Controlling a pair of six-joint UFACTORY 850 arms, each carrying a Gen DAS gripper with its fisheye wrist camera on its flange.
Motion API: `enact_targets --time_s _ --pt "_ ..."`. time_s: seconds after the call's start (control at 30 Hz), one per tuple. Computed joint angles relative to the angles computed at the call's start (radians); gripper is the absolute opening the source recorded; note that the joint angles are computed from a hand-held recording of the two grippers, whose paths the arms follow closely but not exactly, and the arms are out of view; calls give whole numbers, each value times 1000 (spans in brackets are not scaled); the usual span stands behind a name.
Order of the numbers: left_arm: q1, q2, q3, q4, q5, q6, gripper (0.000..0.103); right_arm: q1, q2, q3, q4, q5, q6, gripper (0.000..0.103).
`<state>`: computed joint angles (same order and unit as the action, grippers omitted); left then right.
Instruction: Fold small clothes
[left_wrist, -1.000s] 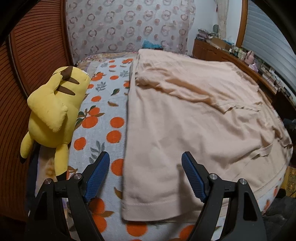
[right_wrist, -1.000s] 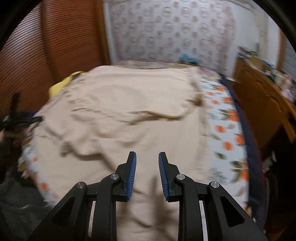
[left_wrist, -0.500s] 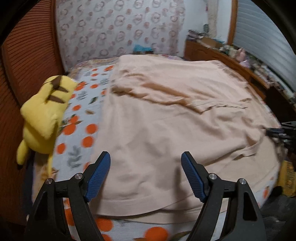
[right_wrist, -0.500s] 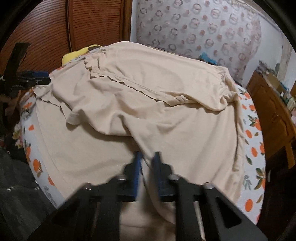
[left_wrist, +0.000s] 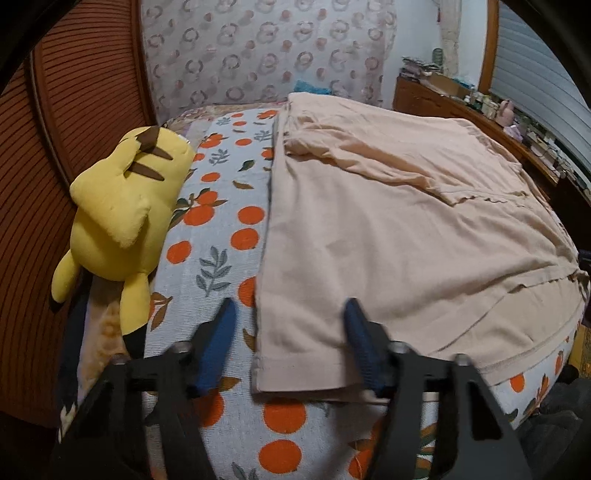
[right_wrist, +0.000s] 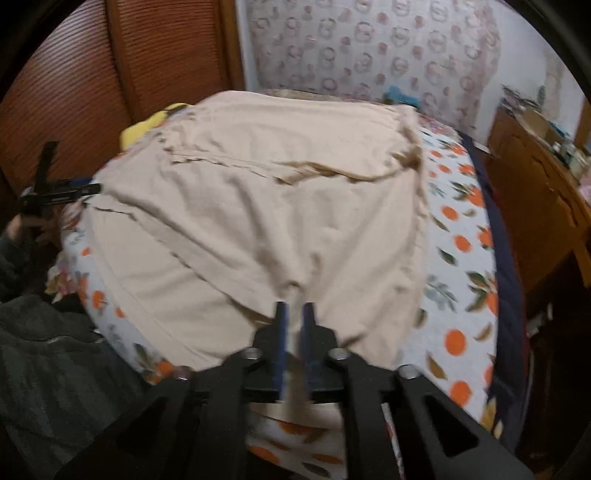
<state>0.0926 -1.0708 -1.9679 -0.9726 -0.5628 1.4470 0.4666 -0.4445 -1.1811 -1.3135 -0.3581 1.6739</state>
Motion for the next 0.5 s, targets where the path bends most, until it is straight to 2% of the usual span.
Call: enact_targets --time_s 0.03,0.07,0.1,0.13,0.23,0.33,0.4,0.43,0.5 --pt "2 0 -2 -3 -14 8 31 -4 10 13 -20 -11 28 30" --pt "5 -6 -16 5 -47 2 7 -5 4 10 -22 -33 48 31" --pt "5 -10 -26 22 -60 -15 4 -2 -1 8 -13 -57 56 32" --pt "4 0 -10 8 -42 5 4 -4 -15 -2 5 -86 57 37" --pt "11 26 30 -58 -10 71 4 -17 -40 -13 53 -142 73 39" --pt "24 32 36 -82 -6 79 4 -18 -36 3 -10 -121 158 40" --pt "32 24 21 -65 -14 54 4 -28 -12 35 -72 -58 207 9" --pt "35 19 13 -57 -20 41 4 -32 -4 41 -65 -56 192 4" --pt "38 9 -1 -31 -39 10 4 -20 -2 41 2 -117 113 4"
